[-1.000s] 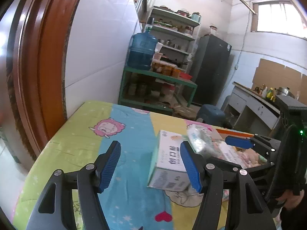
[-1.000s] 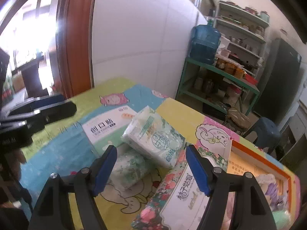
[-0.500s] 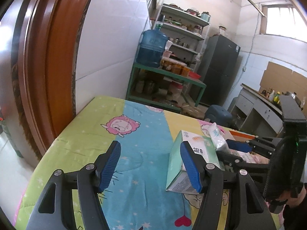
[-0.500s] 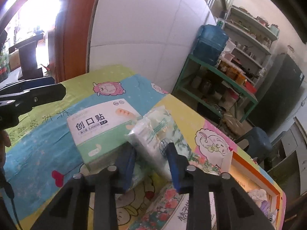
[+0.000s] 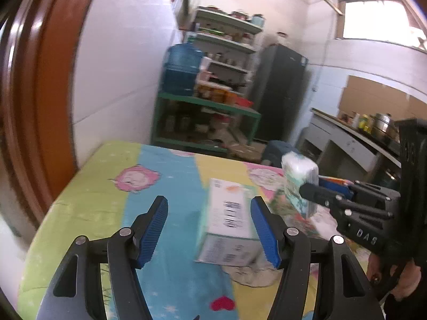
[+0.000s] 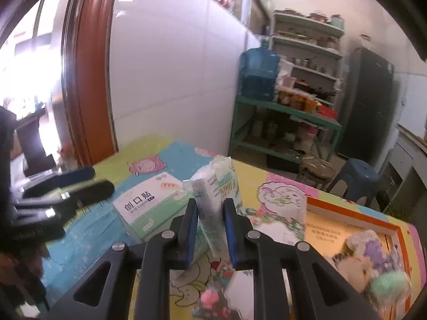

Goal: Organize soft objects

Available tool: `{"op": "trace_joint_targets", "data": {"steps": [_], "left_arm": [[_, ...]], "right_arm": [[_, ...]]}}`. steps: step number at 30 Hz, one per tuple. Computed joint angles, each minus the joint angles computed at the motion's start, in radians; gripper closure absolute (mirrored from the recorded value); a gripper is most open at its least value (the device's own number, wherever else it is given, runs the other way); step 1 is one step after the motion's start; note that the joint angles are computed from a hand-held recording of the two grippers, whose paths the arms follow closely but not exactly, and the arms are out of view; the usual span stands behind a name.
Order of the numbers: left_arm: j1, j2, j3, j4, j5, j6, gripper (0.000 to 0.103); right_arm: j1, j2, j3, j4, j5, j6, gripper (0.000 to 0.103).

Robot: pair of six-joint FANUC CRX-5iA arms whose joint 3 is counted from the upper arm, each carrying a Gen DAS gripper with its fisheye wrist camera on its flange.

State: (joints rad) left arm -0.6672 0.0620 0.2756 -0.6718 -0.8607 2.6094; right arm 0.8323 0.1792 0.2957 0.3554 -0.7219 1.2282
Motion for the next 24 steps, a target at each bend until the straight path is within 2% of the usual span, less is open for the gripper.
{"op": "trace_joint_targets", "data": {"steps": [6,12,17,19,24], "left_arm": [[-0.034,0.029,0.014,0.045,0.081,-0.091,0.037],[0.000,0.062,0.006,0.218,0.171,-0.210,0.037],[0.026,0.080,-0.019,0.345,0.241,-0.302,0.037],[0.029,0.097,-0.010,0.379,0.245,-0.343,0.039],[0.013,0.140,0.059,0.330,0.161,-0.306,0.040]], "right_arm": [[-0.003,-0.093,-0.119,0.077,0.048,-0.190,0.083],[0.010,-0.172,-0.256,0.262,0.085,-0.383,0.083],[0.009,-0.208,-0.311,0.308,0.086,-0.473,0.083],[0.003,-0.222,-0.328,0.313,0.089,-0.493,0.083],[-0.011,-0.241,-0.356,0.325,0.103,-0.511,0.083]]}}
